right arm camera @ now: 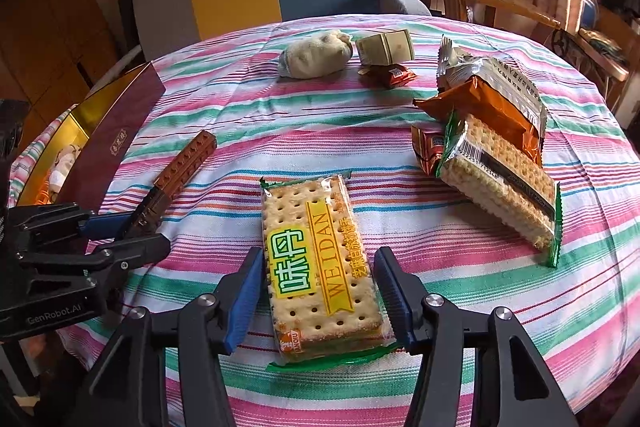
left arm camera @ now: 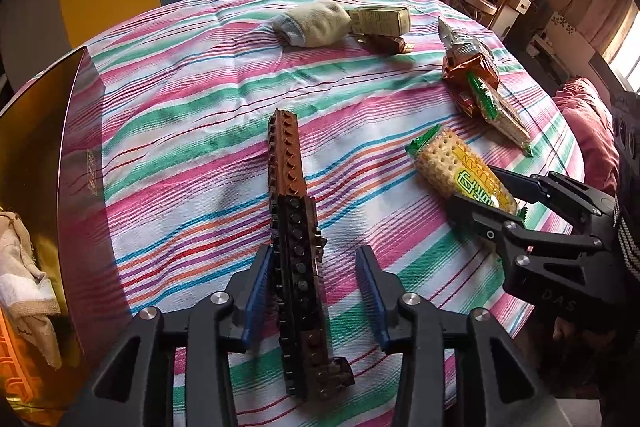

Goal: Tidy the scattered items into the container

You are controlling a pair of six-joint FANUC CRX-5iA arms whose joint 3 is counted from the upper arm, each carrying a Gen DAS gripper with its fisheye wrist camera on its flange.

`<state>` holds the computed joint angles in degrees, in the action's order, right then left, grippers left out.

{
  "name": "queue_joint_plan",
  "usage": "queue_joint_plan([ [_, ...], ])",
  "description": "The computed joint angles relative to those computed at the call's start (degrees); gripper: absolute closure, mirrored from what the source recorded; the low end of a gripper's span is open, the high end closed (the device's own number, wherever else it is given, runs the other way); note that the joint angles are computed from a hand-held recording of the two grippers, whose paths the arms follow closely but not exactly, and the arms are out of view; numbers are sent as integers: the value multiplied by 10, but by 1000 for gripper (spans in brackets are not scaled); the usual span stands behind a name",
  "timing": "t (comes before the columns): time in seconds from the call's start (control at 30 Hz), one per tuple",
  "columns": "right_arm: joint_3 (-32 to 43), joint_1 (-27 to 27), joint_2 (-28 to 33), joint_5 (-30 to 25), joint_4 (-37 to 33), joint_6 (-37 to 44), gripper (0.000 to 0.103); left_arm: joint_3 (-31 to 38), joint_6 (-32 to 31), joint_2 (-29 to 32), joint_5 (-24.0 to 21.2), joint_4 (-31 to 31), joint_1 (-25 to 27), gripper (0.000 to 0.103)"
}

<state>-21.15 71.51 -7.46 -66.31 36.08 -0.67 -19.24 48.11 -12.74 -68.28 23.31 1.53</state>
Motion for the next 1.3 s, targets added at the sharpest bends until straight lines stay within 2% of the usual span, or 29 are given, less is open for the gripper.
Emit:
queue_joint_plan([
  [0.1, 11, 5, 12, -21, 1, 11, 51, -14, 1, -8, 11, 12, 6, 61],
  [0.2, 19, 10, 20, -37, 2, 11, 52, -20, 7, -19, 28, 2, 4, 74],
  [0.27, 21, 14, 22, -38, 4, 3, 53, -26, 6, -23, 31, 10, 11, 80],
  [0.6, 40, 30, 49, -45, 13, -16, 52, -46, -3, -47, 25, 18, 28, 80],
  [0.73, 42, 30, 50, -46, 11, -14, 51, -38, 3, -41, 22, 9, 19, 72],
  [0.8, 43, 30, 51, -47, 11, -12, 51, -37, 5, -42, 28, 2, 12, 71],
  [0.9, 44, 30, 52, -48, 10, -10, 51, -40, 4, -45, 36, -1, 10, 71],
  [1.0, 45, 29, 53, -50, 9, -9, 51, -44, 6, -51, 43, -1, 11, 78],
  [1.3, 50, 31, 52, -48, 10, -25, 53, -64, -32, -78, 36, 48, 36, 79],
])
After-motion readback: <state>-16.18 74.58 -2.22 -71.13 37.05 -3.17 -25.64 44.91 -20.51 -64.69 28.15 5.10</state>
